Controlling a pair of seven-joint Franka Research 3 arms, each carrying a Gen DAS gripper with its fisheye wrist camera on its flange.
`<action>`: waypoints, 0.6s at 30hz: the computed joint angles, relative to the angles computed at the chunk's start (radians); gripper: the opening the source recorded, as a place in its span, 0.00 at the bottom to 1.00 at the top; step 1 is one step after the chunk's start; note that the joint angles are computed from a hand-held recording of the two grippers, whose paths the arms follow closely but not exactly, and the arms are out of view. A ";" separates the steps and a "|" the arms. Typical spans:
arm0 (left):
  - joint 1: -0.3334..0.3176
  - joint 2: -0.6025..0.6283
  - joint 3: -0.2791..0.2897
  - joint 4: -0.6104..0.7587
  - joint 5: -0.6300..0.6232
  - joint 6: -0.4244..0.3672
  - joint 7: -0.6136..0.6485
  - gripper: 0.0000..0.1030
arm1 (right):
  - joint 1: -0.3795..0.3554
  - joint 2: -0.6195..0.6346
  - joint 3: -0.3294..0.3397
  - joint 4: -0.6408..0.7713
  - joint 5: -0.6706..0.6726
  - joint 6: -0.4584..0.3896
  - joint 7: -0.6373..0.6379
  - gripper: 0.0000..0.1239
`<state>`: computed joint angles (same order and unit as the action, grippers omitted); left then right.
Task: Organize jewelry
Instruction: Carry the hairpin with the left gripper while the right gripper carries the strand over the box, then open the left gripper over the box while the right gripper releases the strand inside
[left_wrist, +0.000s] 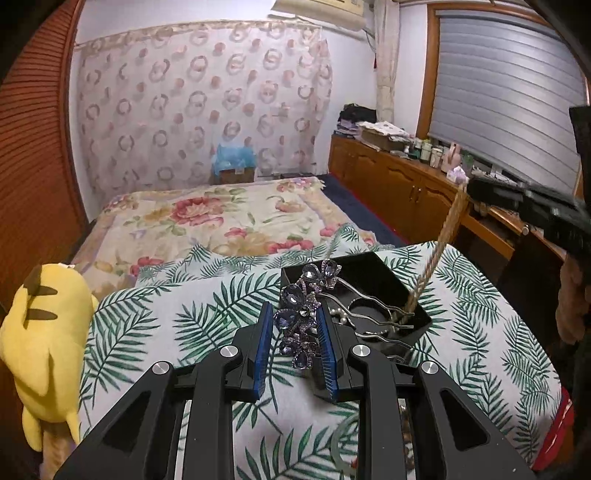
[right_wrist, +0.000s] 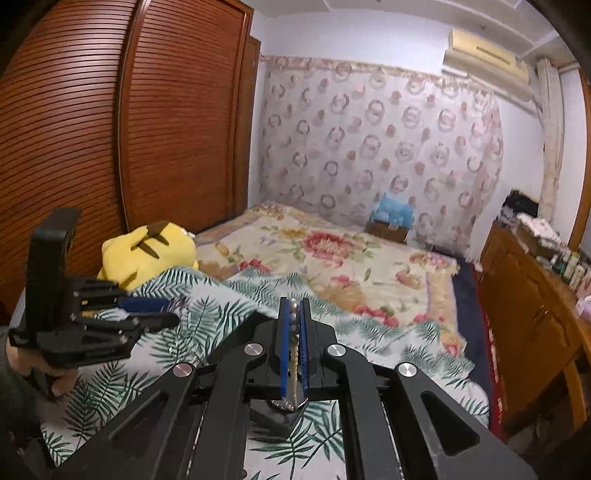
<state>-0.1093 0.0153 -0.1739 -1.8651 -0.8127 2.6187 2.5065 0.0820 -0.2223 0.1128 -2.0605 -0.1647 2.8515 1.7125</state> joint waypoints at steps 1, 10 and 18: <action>-0.001 0.009 -0.001 0.008 0.008 0.000 -0.006 0.22 | 0.013 0.007 -0.011 -0.003 0.026 -0.001 -0.019 0.05; 0.006 0.102 -0.041 0.096 0.127 -0.003 -0.098 0.22 | 0.059 0.069 -0.060 -0.028 0.175 -0.025 -0.120 0.06; 0.013 0.160 -0.080 0.145 0.231 -0.013 -0.157 0.22 | 0.044 0.081 -0.072 -0.060 0.205 0.005 -0.128 0.12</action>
